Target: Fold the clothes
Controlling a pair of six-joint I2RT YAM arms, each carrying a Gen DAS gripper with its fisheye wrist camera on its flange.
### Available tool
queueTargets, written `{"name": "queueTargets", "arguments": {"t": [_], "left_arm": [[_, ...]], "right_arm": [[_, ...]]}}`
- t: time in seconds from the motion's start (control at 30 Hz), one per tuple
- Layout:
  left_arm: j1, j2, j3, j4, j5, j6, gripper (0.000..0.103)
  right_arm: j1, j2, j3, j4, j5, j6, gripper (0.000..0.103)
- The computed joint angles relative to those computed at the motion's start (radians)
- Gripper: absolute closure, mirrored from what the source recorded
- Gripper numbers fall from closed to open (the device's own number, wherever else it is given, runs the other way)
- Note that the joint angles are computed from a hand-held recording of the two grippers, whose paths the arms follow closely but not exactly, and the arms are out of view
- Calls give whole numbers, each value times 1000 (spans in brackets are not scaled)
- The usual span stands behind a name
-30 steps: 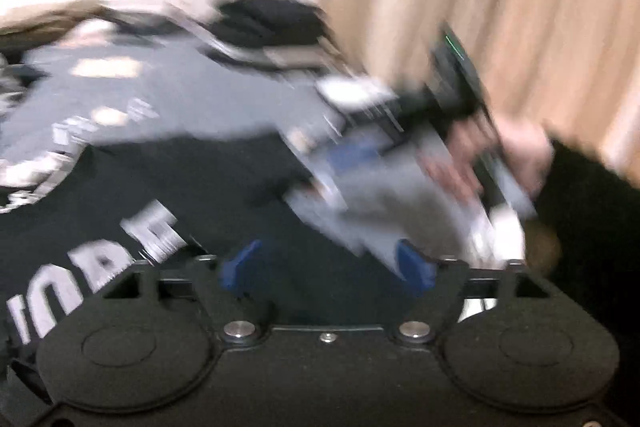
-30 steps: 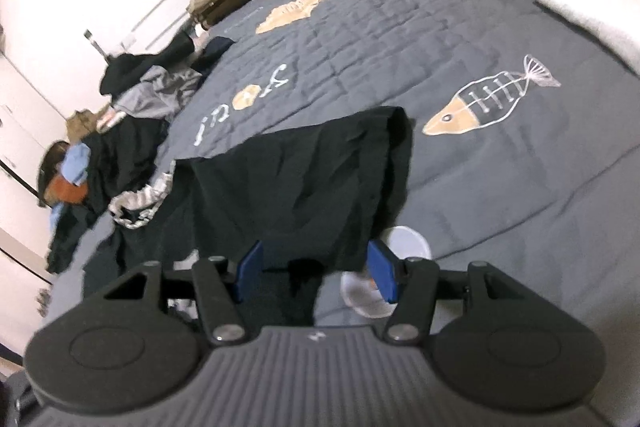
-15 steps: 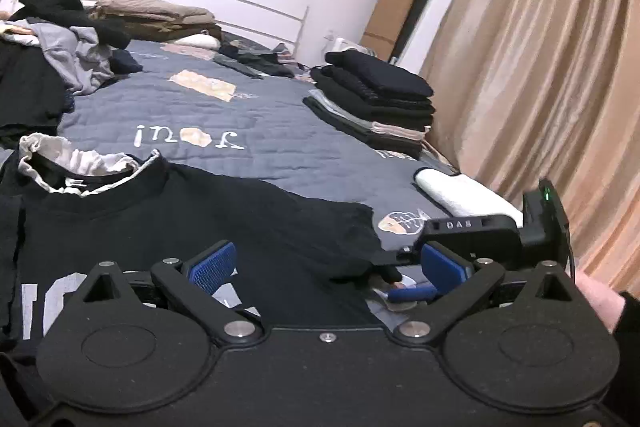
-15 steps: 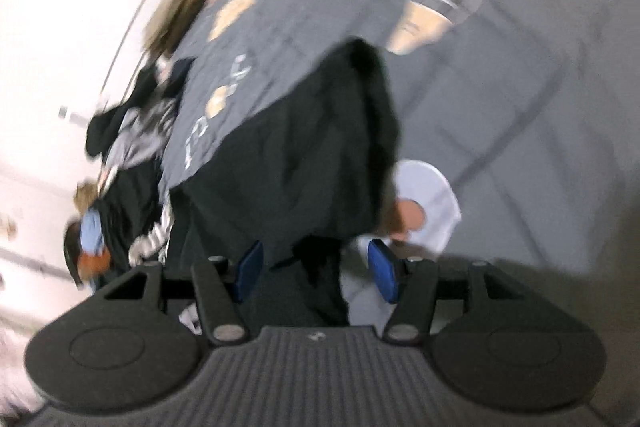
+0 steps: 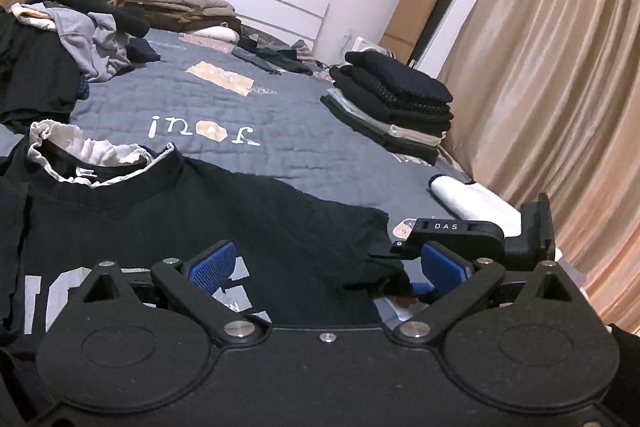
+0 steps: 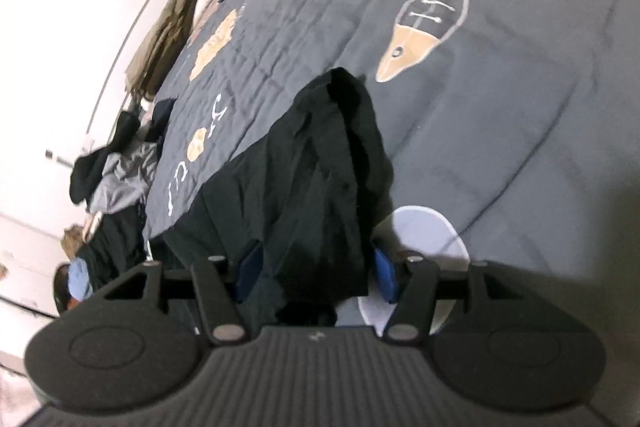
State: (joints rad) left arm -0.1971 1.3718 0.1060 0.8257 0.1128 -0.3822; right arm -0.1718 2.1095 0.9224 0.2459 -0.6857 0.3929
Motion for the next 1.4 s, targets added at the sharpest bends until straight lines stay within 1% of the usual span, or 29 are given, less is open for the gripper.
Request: {"name": "queueTargets", "arguments": {"t": [0.07,0.1,0.17,0.2,0.23,0.3,0.4,0.57,0.63,0.7,0.8,0.87,0.93,1.0,1.03,1.1,1.17,1.2,1.27,1.33,1.4], "left_arm": [[1,4,0,1,0,-1,3],[-1,0,1,-7,-3,0,3],[-5,-6,2,-17,-7,1,3],[-5,-6,2,-18,-6,0,3],[-5,-8,2,-22,-6,-1,3],[-7,-11,3,-29,-8,-2,3],[-5,-14,2,-33,-9,1,3],[22,-34,1,-53,-5,-11,3],[38,-49,-3,-63,-2,-16,3],[56,-68,-4,-79,5,-20,3],[86,-92,-5,-102,13,-27,3],[106,-104,-3,-118,19,-35,3],[128,-114,-1,-133,32,-41,3],[147,-126,1,-154,43,-39,3],[152,-131,3,-166,44,-37,3],[162,-140,7,-189,46,-33,3],[171,-141,11,-203,51,-30,3],[173,-138,12,-204,53,-28,3],[173,-134,14,-207,54,-26,3],[173,-131,15,-209,55,-24,3],[172,-127,17,-212,56,-22,3]], "right_arm": [[3,0,-2,11,6,-25,48],[3,2,-3,18,6,-35,51],[1,9,0,24,5,-55,62],[-1,14,0,32,0,-56,74],[-4,19,-1,42,-5,-54,78],[-8,22,-13,79,-15,-47,82],[10,-10,-58,162,9,-65,84],[80,-112,-138,233,66,-254,85],[122,-156,-165,240,84,-367,85],[149,-190,-183,228,77,-473,85],[206,-252,-230,212,85,-704,85],[241,-287,-248,161,92,-869,85],[275,-315,-257,75,104,-1042,85],[317,-330,-272,32,175,-1149,85],[329,-329,-270,11,211,-1171,83],[351,-323,-261,-29,284,-1200,81],[341,-322,-235,-83,305,-1190,79],[329,-329,-216,-124,297,-1169,76],[295,-347,-175,-218,259,-1123,72],[239,-360,-105,-364,180,-1061,64],[190,-345,-41,-477,107,-1040,63]]}}
